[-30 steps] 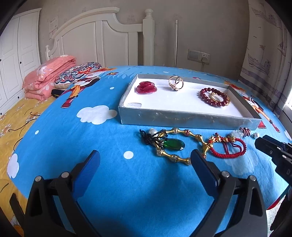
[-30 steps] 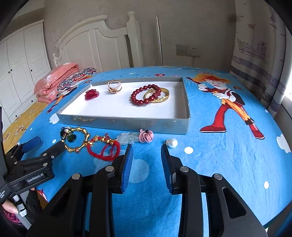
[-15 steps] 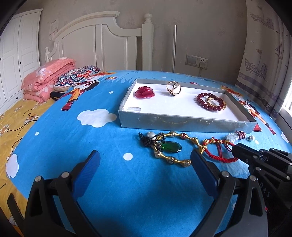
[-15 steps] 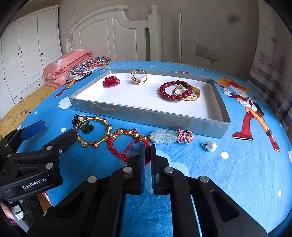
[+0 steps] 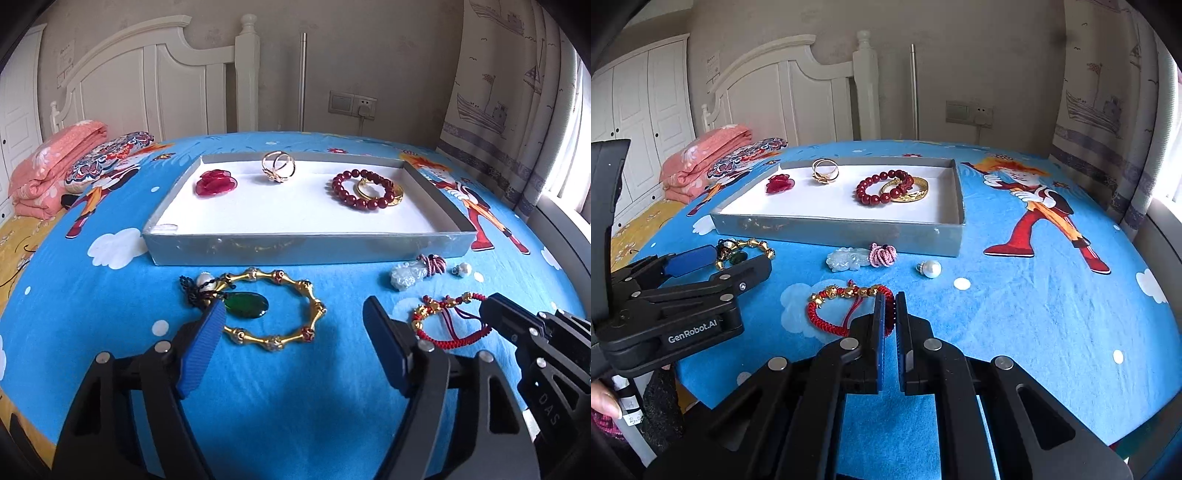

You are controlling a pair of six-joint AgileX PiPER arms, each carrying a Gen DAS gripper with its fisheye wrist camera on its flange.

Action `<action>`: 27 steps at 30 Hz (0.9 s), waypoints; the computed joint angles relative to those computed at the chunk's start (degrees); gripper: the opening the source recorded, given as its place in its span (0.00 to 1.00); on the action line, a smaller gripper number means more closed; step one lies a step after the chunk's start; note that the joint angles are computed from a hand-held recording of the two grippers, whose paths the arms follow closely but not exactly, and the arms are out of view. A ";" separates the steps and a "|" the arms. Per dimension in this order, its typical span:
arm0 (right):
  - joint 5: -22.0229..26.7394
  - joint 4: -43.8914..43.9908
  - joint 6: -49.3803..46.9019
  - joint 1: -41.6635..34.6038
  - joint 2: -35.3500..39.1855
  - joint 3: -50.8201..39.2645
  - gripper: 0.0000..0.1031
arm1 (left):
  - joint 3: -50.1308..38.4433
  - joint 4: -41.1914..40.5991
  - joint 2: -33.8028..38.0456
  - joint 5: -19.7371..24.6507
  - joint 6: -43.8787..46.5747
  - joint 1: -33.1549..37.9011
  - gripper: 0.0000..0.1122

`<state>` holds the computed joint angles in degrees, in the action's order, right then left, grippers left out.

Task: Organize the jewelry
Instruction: 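Grasp the red string bracelet with the right tool while the left tool approaches the green-pendant bracelet, then grasp and lift the green-pendant gold bracelet with the left tool while the right tool lifts the string bracelet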

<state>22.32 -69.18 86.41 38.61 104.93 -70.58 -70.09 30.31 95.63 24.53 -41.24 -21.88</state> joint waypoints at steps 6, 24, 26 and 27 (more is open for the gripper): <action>-1.55 0.76 -0.04 -0.50 0.22 0.36 0.07 | -1.30 6.88 2.29 2.38 -4.98 -1.83 0.27; -4.68 10.68 -8.38 -0.16 1.65 -1.19 0.08 | 5.72 0.86 -3.33 -2.96 2.42 1.82 0.34; -4.15 9.38 -7.62 0.08 1.89 -1.39 0.08 | 5.34 7.41 -2.20 -2.76 -3.66 0.63 0.32; -3.63 7.74 -6.47 0.42 2.06 -1.41 0.08 | 5.54 9.81 -2.01 -3.05 -5.72 0.21 0.28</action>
<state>18.69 -61.44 79.93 39.03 107.00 -71.98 -64.55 40.11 93.62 21.48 -46.96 -21.67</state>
